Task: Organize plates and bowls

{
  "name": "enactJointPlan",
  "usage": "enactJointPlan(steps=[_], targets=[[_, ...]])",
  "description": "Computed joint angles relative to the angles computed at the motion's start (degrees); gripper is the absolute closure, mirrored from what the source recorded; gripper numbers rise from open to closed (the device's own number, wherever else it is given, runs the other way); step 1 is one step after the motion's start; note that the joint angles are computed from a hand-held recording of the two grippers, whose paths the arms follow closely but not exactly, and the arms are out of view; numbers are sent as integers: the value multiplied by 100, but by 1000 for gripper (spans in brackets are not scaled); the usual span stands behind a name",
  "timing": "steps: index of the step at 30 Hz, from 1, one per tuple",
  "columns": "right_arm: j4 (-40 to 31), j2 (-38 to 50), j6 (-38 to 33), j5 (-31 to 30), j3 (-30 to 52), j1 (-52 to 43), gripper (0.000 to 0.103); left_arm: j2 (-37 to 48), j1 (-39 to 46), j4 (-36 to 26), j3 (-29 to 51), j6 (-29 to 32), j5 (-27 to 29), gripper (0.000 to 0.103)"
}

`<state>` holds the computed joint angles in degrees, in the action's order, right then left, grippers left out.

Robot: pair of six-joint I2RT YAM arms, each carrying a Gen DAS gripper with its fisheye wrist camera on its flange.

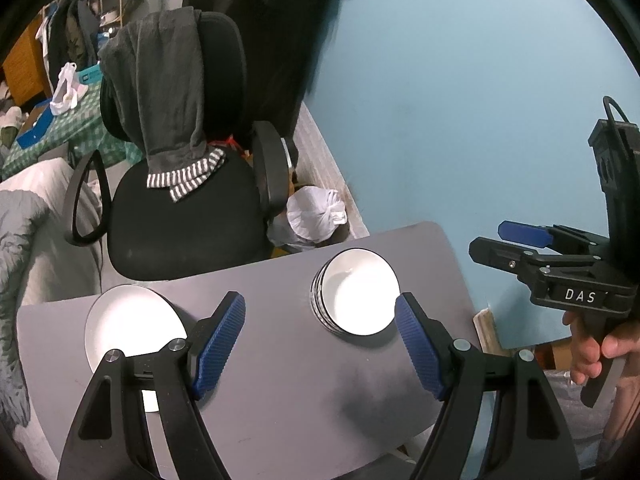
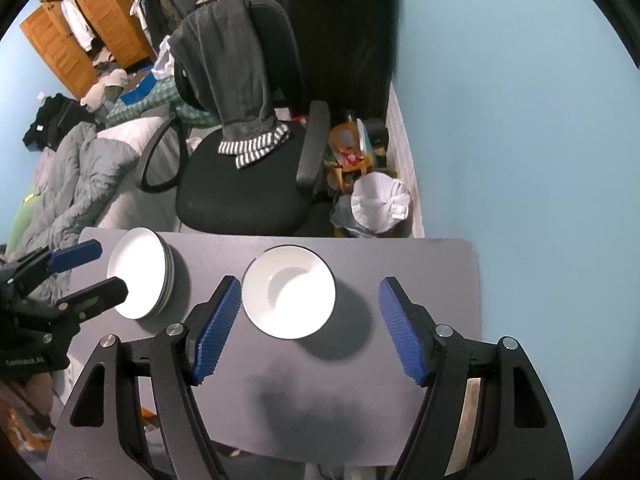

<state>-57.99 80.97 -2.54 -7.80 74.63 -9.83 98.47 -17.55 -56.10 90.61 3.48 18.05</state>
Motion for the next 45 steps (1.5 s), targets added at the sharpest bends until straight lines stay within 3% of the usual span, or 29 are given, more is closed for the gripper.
enactJointPlan(steps=[12, 19, 27, 38, 45], targets=[[-112, 1167, -677, -274, 296, -558, 30, 855, -319, 124, 283, -319, -116, 25], [-273, 2149, -791, -570, 581, -764, 29, 1608, -450, 228, 499, -575, -89, 24], [9, 2929, -702, -772, 542, -930, 29, 2547, -540, 120, 902, -600, -101, 24], [534, 3218, -733, -1303, 252, -1082, 29, 3164, -583, 271, 1001, -687, 89, 24], [804, 3246, -722, -1319, 39, -983, 30, 3439, -535, 358, 1087, -850, 348, 25]])
